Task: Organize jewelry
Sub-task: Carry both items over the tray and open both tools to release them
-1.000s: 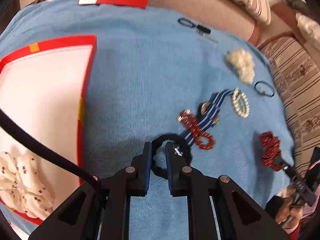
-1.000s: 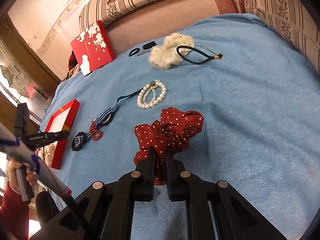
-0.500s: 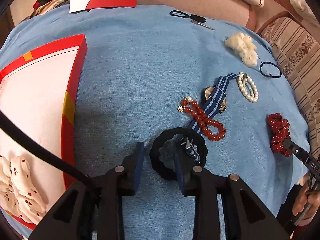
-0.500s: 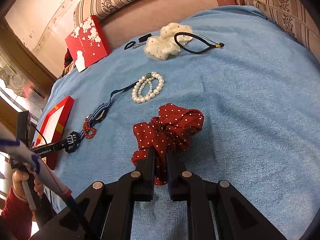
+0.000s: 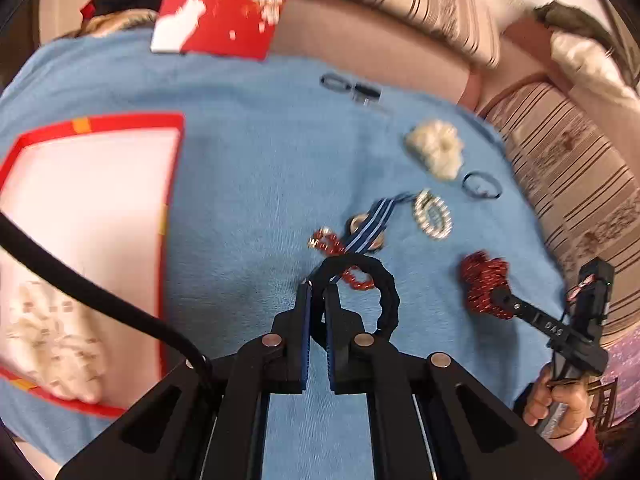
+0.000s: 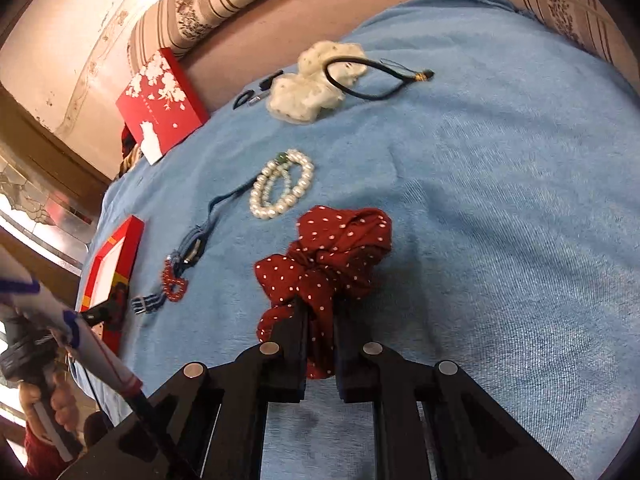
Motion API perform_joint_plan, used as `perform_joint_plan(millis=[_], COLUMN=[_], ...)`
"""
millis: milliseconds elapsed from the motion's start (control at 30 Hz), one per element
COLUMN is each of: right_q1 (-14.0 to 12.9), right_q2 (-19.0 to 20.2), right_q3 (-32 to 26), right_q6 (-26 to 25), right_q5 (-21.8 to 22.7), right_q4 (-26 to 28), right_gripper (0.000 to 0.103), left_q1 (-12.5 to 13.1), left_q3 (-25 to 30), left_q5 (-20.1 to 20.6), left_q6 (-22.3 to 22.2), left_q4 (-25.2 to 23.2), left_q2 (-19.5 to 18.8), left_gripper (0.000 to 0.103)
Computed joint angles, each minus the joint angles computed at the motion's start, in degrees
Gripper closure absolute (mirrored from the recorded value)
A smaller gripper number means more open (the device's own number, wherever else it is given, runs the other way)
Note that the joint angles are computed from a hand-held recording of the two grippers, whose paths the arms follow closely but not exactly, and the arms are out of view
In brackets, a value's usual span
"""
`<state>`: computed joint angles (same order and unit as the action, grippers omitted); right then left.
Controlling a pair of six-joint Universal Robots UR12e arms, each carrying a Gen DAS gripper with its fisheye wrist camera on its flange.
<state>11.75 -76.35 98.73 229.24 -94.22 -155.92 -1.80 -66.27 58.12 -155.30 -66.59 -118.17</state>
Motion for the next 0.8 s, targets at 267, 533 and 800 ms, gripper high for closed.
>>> perform_joint_plan(millis=[267,533,800], right_q1=[3.9,6.3,8.5], right_q2=[1.1,9.2,22.8], right_q3=[-7.1,-21.1,-42.4], right_q6=[-9.6,-17.0,-25.4], right_q5=[-2.2,3.6,6.9], right_q4=[1.0,5.9,16.9], right_gripper=[0.093,0.093,0.093], left_q1=[3.8,6.8,7.7], left_q3=[-0.3,5.4,17.3], left_q5=[-1.1,5.2,12.4], left_q6=[-2.6,-7.6,-11.1], left_q4=[4.2,5.4,2.6], left_q2=[1.7,-2.2,-10.6], left_gripper=[0.097,0.097,0.097])
